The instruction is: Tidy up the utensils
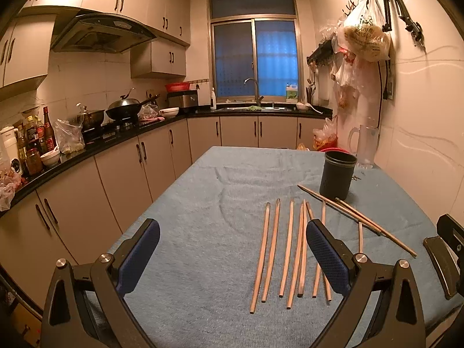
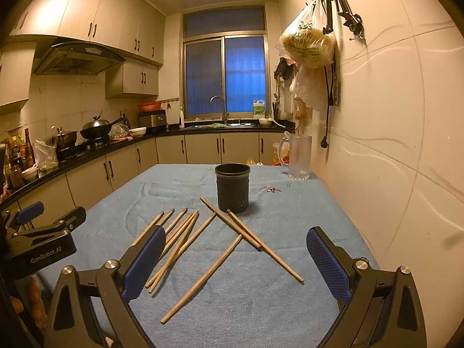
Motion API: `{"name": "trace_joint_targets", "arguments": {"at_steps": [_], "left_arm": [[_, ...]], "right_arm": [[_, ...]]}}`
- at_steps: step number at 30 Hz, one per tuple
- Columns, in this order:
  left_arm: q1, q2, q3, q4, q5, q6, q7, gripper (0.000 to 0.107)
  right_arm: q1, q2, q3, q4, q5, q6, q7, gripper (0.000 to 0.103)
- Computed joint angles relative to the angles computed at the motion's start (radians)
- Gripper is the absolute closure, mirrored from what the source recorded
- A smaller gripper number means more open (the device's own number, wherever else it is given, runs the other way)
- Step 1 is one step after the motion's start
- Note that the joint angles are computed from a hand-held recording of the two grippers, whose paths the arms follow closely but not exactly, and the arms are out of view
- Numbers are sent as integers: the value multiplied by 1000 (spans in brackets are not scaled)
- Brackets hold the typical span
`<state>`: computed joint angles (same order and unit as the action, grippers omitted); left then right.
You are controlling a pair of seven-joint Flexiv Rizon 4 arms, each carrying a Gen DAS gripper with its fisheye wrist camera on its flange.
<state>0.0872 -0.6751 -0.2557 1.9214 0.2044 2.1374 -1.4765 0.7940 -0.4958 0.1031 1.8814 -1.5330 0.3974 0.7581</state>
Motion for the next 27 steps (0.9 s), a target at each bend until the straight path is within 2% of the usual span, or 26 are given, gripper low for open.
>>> {"name": "trace_joint_targets", "arguments": {"at_steps": [17, 22, 25, 27], "left_arm": [[-46, -45, 1, -93, -77, -105, 71, 6], [-40, -62, -25, -135, -93, -155, 103, 6], [20, -70, -106, -177, -83, -298, 160, 6], [38, -80, -137, -235, -122, -467, 228, 6]], "right_arm": [[-51, -25, -28, -37, 5, 111, -48, 4], [-70, -34, -43, -59, 5, 146, -79, 4], [-98, -31, -47, -68, 5, 208, -122, 4], [-133, -20, -49, -69, 6, 283, -176, 4]]}}
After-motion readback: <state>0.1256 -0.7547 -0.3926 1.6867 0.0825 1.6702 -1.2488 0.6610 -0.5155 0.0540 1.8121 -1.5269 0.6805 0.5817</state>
